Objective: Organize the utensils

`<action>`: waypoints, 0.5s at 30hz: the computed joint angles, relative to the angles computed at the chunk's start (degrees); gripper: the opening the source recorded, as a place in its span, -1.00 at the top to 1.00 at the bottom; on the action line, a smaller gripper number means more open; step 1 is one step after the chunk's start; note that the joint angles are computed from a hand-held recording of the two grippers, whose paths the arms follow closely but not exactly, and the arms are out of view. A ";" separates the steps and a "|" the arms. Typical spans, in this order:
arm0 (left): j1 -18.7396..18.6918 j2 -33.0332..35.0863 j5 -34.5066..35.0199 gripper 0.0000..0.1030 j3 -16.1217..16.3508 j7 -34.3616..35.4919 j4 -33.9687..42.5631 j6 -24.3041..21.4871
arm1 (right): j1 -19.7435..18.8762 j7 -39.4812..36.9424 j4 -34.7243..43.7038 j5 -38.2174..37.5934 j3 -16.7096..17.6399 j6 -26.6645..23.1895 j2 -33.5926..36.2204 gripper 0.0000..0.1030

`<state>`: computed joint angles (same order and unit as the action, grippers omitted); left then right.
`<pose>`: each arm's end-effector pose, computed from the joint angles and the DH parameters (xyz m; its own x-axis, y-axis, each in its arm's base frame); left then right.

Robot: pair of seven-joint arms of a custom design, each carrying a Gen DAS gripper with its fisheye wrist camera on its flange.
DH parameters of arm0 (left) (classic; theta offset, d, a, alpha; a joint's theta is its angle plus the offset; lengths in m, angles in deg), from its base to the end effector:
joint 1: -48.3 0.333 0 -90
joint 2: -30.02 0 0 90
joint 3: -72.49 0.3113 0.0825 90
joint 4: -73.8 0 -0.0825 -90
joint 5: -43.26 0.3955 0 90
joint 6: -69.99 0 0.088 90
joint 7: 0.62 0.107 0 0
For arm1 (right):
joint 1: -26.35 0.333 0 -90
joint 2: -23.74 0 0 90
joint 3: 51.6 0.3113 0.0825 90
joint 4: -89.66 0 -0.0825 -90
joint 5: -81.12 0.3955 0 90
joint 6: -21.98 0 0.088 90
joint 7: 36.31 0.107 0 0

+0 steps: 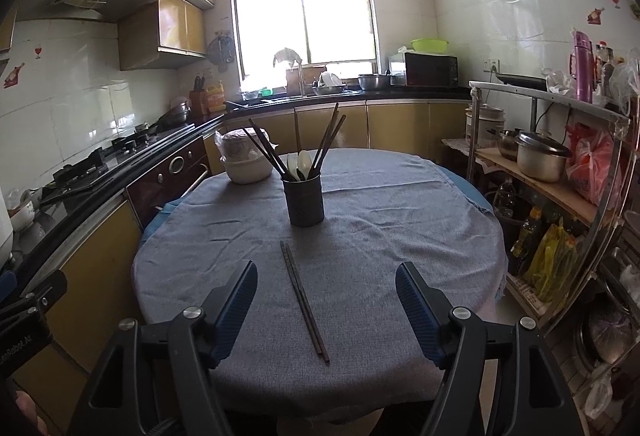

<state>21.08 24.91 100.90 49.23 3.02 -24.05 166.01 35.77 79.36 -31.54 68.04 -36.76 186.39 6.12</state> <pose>0.4063 -0.3801 0.6560 0.5390 -0.8404 -0.0565 -0.4540 -0.2334 -0.8599 0.4681 0.2459 0.6582 0.2444 -0.9653 -0.0920 -0.4898 -0.0410 -0.8709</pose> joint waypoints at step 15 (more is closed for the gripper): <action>0.27 -0.21 -0.11 -0.94 0.11 0.02 -0.04 0.21 | 0.26 0.12 0.27 -0.13 -0.07 -0.27 0.13 -0.46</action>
